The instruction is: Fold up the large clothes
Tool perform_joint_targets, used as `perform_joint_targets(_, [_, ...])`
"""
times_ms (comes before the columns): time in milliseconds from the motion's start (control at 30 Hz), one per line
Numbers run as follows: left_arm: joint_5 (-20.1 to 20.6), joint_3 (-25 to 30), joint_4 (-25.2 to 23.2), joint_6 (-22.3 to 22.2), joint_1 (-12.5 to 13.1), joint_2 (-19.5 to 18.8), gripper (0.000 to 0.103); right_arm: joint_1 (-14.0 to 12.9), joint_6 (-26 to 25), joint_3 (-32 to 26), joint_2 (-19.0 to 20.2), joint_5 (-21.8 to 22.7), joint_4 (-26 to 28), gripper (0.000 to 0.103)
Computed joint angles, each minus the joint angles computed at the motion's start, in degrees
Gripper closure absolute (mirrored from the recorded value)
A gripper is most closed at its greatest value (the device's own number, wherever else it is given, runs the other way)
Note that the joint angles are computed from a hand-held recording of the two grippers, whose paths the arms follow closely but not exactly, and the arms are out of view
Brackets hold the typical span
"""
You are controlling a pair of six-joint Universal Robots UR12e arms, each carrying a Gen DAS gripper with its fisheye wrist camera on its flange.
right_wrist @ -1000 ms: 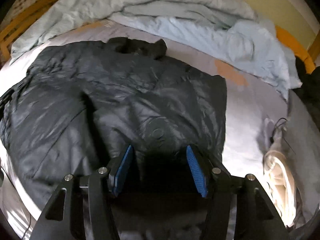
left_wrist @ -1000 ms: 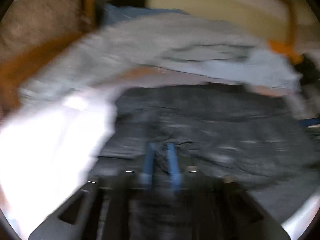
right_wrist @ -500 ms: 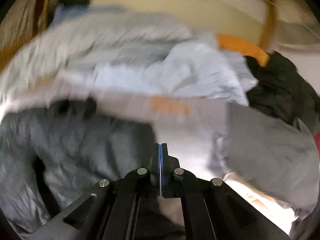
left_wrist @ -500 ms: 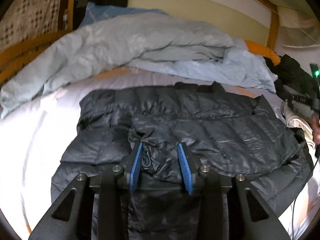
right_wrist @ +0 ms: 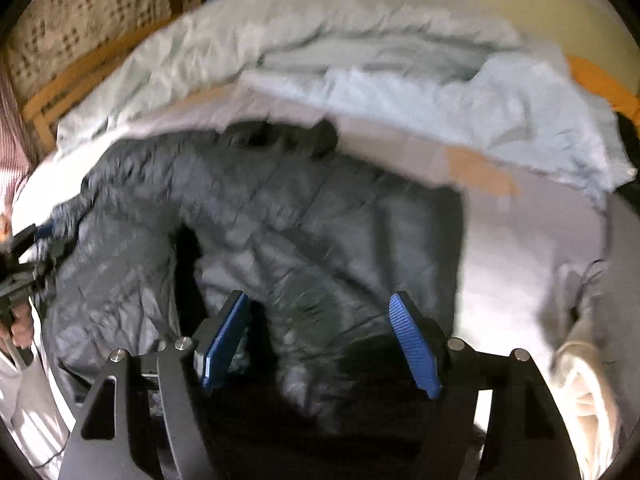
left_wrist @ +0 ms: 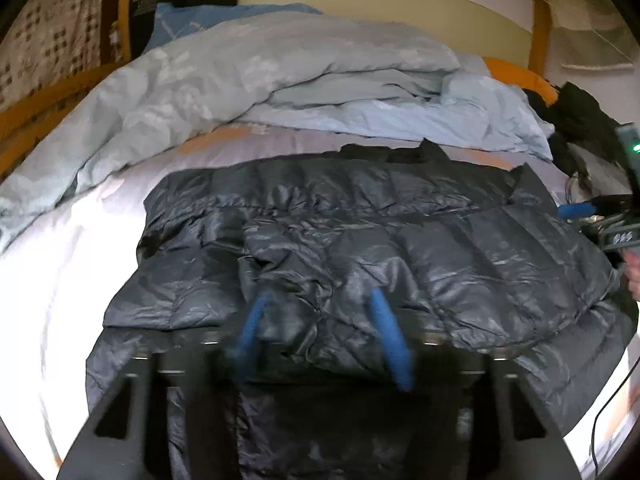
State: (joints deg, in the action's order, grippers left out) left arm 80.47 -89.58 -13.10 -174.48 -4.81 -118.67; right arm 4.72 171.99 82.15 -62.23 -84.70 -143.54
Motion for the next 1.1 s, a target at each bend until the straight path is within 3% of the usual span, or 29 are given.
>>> perform_joint_targets(33, [-0.16,-0.72,2.61,-0.12,0.02,0.16,0.093,0.22,-0.66,-0.29,0.39,-0.13,0.84,0.045])
perform_joint_targets(67, [-1.16,-1.87,6.8,-0.89,0.23,0.48,0.098,0.59,-1.29,0.19,0.56,-1.39,-0.36,0.08])
perform_joint_targets(100, [-2.66,-3.0,11.12,-1.52,0.52,0.84,0.099,0.96,-1.46,0.8,0.67,-3.26,-1.84,0.095])
perform_joint_targets(167, [-3.09,-4.9,20.29,-1.12,0.57,1.35,0.099,1.25,0.92,2.96,0.42,-5.42,-7.68,0.097])
perform_joint_targets(233, [0.14,-6.04,27.68,0.64,-0.1,1.54,0.099,1.36,2.13,4.92,0.08,-7.28,-15.0,0.098])
perform_joint_targets(300, [1.61,-6.56,31.43,0.99,-0.41,1.65,0.1,1.87,3.04,6.04,-0.16,-11.44,-21.15,0.098])
perform_joint_targets(367, [1.41,-6.61,31.85,1.06,-0.43,1.81,0.1,2.4,4.6,6.27,-0.27,-16.89,-25.52,0.098])
perform_joint_targets(433, [4.81,-5.87,30.5,3.59,-1.33,1.38,0.1,3.26,4.87,5.62,0.33,-25.31,-29.51,0.098])
perform_joint_targets(500, [8.09,-4.04,26.86,4.4,-2.19,0.44,0.1,3.21,7.46,4.28,0.77,-31.08,-29.43,0.098])
perform_joint_targets(567, [9.29,-2.02,22.58,3.17,-2.56,-0.2,0.1,2.21,12.42,3.15,0.53,-30.37,-24.84,0.098])
perform_joint_targets(600, [8.98,-0.97,21.71,3.83,-2.69,-0.64,0.1,1.98,13.64,2.86,0.62,-30.84,-24.05,0.098])
perform_joint_targets(700, [13.74,2.84,23.5,8.38,-3.9,-3.14,0.1,1.68,14.1,1.95,1.59,-32.73,-23.93,0.098])
perform_joint_targets(800, [19.84,7.57,20.26,12.25,-4.57,-6.0,0.099,1.09,13.78,1.89,1.57,-30.49,-20.41,0.097])
perform_joint_targets(867, [26.96,10.08,19.22,15.55,-5.34,-8.2,0.099,0.79,13.66,3.89,0.29,-27.48,-21.13,0.093])
perform_joint_targets(900, [28.46,10.6,17.98,16.11,-5.38,-8.69,0.099,0.63,13.26,4.88,-0.42,-25.31,-21.55,0.09])
perform_joint_targets(1000, [27.99,10.01,13.55,12.74,-4.36,-8.59,0.099,0.27,11.65,7.69,-2.59,-18.68,-21.42,0.072])
perform_joint_targets(1100, [28.69,9.01,11.88,11.72,-4.18,-8.44,0.099,-0.42,10.54,10.04,-4.29,-10.17,-19.37,0.07])
